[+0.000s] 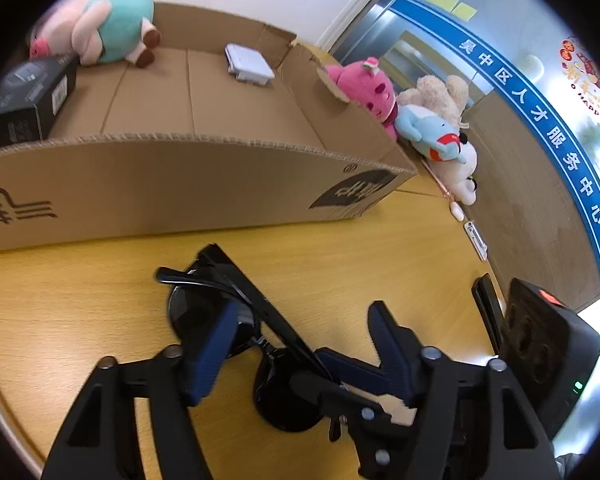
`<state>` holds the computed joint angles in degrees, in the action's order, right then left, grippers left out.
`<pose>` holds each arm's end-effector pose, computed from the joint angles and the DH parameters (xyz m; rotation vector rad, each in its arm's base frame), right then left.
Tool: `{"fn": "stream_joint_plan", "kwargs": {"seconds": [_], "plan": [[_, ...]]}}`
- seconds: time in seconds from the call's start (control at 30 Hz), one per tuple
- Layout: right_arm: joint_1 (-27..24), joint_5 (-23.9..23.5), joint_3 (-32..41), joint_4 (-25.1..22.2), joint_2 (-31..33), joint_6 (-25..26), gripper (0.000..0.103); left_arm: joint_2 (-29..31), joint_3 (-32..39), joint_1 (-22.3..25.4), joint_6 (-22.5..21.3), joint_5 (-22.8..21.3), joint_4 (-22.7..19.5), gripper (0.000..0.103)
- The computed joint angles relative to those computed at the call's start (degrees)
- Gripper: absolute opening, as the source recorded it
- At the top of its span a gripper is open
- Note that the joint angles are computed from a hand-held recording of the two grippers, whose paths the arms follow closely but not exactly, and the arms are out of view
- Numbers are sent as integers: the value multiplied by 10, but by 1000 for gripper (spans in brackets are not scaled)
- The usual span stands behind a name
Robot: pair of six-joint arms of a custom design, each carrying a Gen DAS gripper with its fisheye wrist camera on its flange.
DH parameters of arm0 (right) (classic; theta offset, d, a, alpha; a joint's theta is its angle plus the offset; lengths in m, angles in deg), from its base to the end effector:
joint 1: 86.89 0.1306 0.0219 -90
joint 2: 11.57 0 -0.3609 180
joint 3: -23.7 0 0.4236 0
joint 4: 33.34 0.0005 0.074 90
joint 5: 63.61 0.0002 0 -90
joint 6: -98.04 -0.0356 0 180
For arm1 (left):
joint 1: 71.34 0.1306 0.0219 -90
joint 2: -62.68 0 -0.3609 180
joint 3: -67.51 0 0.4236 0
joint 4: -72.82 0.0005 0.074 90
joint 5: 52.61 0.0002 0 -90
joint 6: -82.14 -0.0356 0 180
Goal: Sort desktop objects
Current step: 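Lift the sunglasses with the right gripper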
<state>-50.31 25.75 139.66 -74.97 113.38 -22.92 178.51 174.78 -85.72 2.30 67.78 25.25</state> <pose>0.5754 0.4269 0.2754 -0.1290 2.5248 0.5146 0.6311 -0.1809 0.3053 0.3048 2.5419 -0.8422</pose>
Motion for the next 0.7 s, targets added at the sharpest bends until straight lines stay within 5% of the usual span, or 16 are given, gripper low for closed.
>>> {"fn": "stream_joint_plan", "kwargs": {"seconds": [0.13,0.7], "plan": [[2,-3,2,2,1,3,19,19,15,0,-5,-1,-37,25],[2,-94,15,10,14,8,16,1,-12,6,-3,5,-23,10]]}}
